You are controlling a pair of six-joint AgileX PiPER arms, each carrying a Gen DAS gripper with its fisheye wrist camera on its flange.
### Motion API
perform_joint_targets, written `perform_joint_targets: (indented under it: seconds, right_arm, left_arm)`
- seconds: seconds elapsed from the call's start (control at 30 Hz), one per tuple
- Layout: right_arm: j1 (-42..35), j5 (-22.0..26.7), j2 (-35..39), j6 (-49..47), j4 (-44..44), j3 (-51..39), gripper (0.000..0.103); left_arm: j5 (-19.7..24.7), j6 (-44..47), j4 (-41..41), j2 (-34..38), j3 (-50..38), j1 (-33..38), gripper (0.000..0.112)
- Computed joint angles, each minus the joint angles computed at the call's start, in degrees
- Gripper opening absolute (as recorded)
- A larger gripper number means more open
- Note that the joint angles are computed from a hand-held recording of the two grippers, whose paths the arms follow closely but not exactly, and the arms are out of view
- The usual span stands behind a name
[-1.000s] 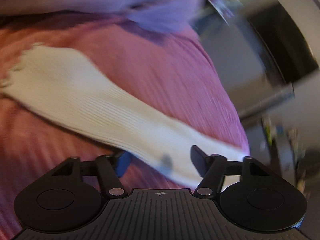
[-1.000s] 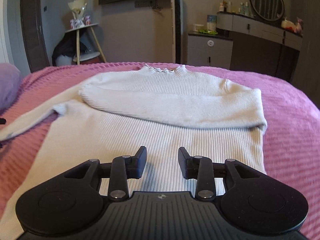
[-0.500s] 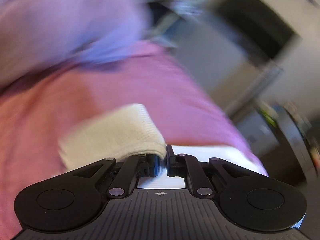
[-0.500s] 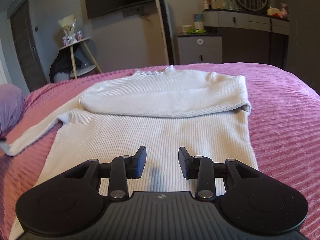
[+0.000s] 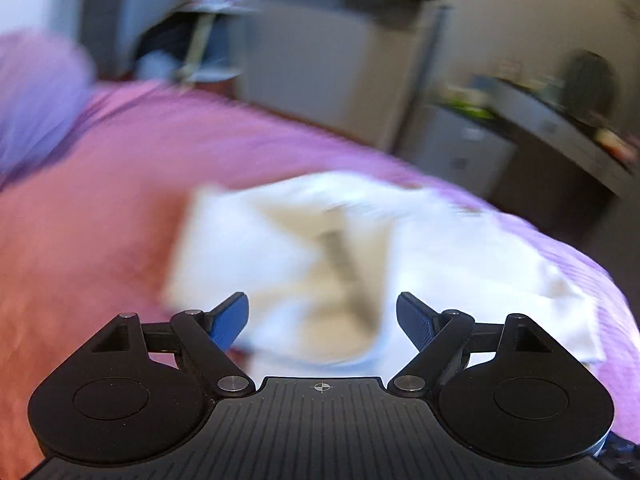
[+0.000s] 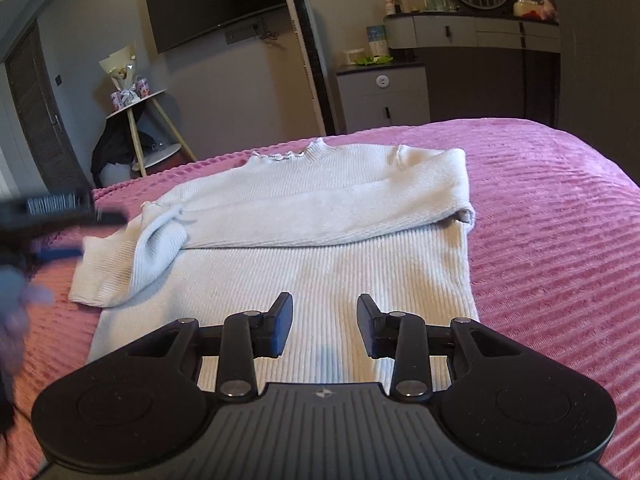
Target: Fold small clothes
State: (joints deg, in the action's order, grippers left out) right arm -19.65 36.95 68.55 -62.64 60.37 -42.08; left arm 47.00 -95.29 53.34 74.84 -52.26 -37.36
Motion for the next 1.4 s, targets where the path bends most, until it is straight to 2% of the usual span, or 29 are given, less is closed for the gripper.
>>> perform_joint_targets:
  seconds: [0.13,0.23,0.27,0.33,0.4,0.47,0.53,0.6,0.67,0.7,0.73,0.77,0.83,0.87,0.9,0.97,1.0,1.07,1.13,1.17,1.27,1.33,1.4]
  right_arm:
    - [5.3,0.6,4.1,2.3,0.9,-3.9,0.034]
    - [13.2,-1.5,8.2,7.5,0.1,-8.4,0.034]
    - [15.5,-1.9,9.7,8.1,0.9,-10.0,0.035]
    - [20.5,-3.5,12.6,8.1,2.0,-13.3,0.042]
    - [26.7,-8.1,15.2,11.0,-1.6,-16.5,0.047]
    - [31.2,-10.5,18.7,14.2,-5.9,-20.4,0.047]
    - [34.6,-12.2,22.6,21.8,-13.9,-24.9,0.047]
    - [35.8,-11.4,26.5,28.7,-19.6,-29.4,0.044]
    - [34.7,-7.9,29.2,29.3,-18.5,-32.3,0.022]
    - [33.9,-6.0,29.9,28.6,-17.1,-33.4,0.006]
    - [32.9,-6.0,29.6,26.2,-14.3,-32.6,0.006]
    - [31.9,-7.9,28.0,21.5,-10.2,-30.4,0.006]
    - [30.1,-15.9,22.8,10.1,0.6,-23.7,0.005]
    - [28.2,-18.0,20.3,5.1,6.4,-21.2,0.005]
    - [26.0,-19.5,18.2,1.3,12.1,-18.8,0.005]
    - [20.8,-19.4,16.4,-7.8,22.9,-15.1,0.006]
    - [18.6,-19.4,16.4,-10.3,25.6,-13.5,0.006]
    - [13.9,-17.2,18.3,-8.5,24.3,-11.9,0.006]
    - [9.4,-12.6,20.9,-1.0,17.3,-12.0,0.006]
    - [7.5,-10.2,21.9,0.0,16.6,-12.0,0.007]
    - [4.5,-5.4,23.6,-0.5,18.9,-12.3,0.014]
    - [3.7,-2.4,25.5,0.6,19.7,-13.7,0.029]
    - [3.3,-0.9,27.5,4.0,17.8,-15.8,0.028]
  left_arm:
    - [4.7,-0.6,1.8,-1.7,3.7,2.9,0.086]
    - [-1.7,0.6,-0.9,-4.7,6.4,9.1,0.086]
    - [-2.4,0.5,-1.0,-4.6,6.7,10.2,0.086]
    - [-1.6,0.7,-1.0,-3.1,6.1,10.0,0.086]
    - [-0.7,1.7,-1.9,-1.8,5.3,9.5,0.086]
    - [-3.3,3.3,-2.8,-1.1,5.4,11.3,0.086]
    - [-4.8,3.8,-3.3,-1.4,6.1,11.9,0.086]
    - [-5.6,3.7,-3.0,-1.5,6.8,12.3,0.086]
    - [-6.1,3.7,-2.5,-1.2,7.0,12.2,0.086]
    - [-6.5,3.4,-2.2,-1.2,7.1,12.1,0.086]
    - [-6.8,2.8,-1.5,-1.2,7.3,12.0,0.086]
    - [-6.8,1.7,-0.6,-1.3,7.5,11.5,0.086]
    - [-7.3,-0.8,1.8,-1.9,8.2,10.7,0.088]
    - [-7.9,-1.6,2.7,-2.1,8.4,10.3,0.089]
    - [-8.2,-1.7,3.1,-2.0,8.3,9.9,0.089]
    - [-7.9,-2.0,3.8,-1.1,7.9,8.4,0.089]
    - [-8.2,-1.5,3.6,-0.7,7.8,8.0,0.089]
    - [-9.9,-0.3,2.2,0.1,7.6,7.9,0.089]
    - [-10.4,-1.0,2.5,1.0,7.5,7.4,0.089]
    - [-10.3,-1.5,3.0,1.5,7.3,7.0,0.089]
    - [-9.6,-2.4,4.2,2.8,7.0,5.8,0.090]
    - [-9.1,-2.5,4.5,3.7,6.7,5.1,0.090]
    - [-8.0,-2.0,4.5,4.7,5.9,4.2,0.090]
